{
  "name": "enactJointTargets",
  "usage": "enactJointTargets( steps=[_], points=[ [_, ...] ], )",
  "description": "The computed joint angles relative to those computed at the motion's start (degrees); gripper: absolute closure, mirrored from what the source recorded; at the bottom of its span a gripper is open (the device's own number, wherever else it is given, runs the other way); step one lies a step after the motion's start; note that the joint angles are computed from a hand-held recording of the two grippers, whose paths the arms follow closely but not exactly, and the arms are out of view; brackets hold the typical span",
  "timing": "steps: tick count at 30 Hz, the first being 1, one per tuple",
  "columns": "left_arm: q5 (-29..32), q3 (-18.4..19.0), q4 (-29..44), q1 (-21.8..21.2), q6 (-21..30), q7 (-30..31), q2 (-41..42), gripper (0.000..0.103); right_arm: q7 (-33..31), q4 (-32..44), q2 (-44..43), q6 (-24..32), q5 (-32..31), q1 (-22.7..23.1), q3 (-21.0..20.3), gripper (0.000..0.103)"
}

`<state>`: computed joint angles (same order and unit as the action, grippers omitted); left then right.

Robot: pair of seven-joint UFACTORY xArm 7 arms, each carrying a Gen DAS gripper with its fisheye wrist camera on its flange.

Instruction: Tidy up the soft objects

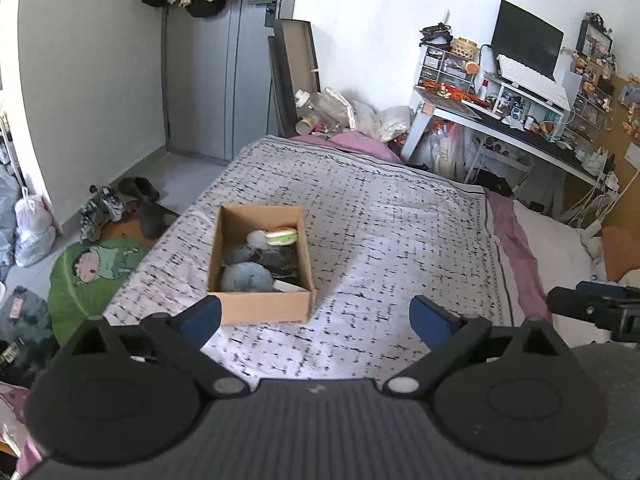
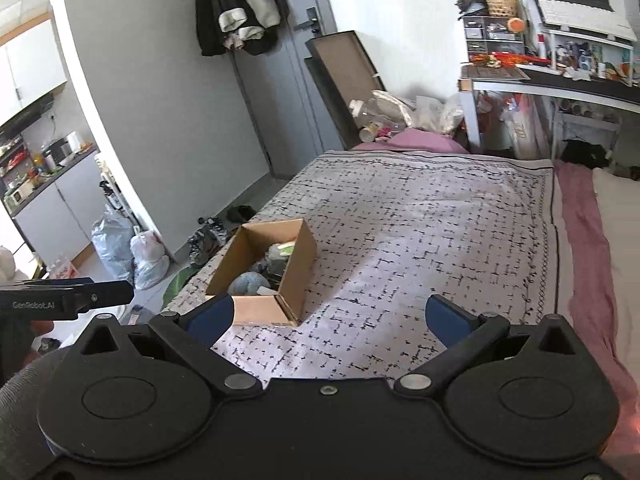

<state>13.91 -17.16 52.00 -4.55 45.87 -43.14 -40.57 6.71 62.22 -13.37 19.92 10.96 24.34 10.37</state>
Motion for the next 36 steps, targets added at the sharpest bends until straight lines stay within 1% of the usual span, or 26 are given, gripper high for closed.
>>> enactJointTargets(
  steps=[4,7,9,11,16,17,20,29,36],
  points=[
    [-1.7,0.8,0.1,-1.6,0.2,1.0,0.7,0.003,1.3,-0.8,-0.7,-0.1,-0.8,-0.4,0.4,0.0],
    [-2.4,0.8,-0.2,-2.1,0.1,0.9,0.7,0.003,-0.1,-1.7,-1.2,-0.7,1.3,0.6,-0.8,0.0],
    [-2.5,0.3,0.2,-2.1,0.9,0.7,1.4,0.003,-0.9,-1.7,-1.2,-0.4,2.7,1.1,-1.3,0.0],
    [-1.9,-0.7,0.1,-1.5,0.9,-0.9,1.4,0.003,-1.0,-1.7,-1.1,0.0,3.4,1.1,-1.4,0.0],
    [2.8,-4.1,1.5,0.5,2.5,-3.8,2.1,0.003,0.0,-1.6,-1.1,0.3,2.7,0.3,-0.7,0.0],
    [3.0,-4.2,2.1,0.4,3.2,-4.1,2.6,0.003,-0.2,-1.8,-1.2,0.0,2.7,0.4,-0.8,0.0],
    [2.6,-3.1,2.3,-0.8,3.4,-4.2,3.4,0.003,-0.6,-2.2,-1.3,-0.4,3.2,0.6,-1.0,0.0],
    [2.3,-1.3,1.1,-2.3,2.1,-3.7,3.0,0.003,-1.1,-1.3,-0.7,0.4,3.7,0.6,-1.1,0.0],
    [3.0,-1.9,0.8,-1.8,1.1,-4.0,3.0,0.003,0.2,-0.9,-0.4,0.8,1.9,-0.2,-0.4,0.0]
  ],
)
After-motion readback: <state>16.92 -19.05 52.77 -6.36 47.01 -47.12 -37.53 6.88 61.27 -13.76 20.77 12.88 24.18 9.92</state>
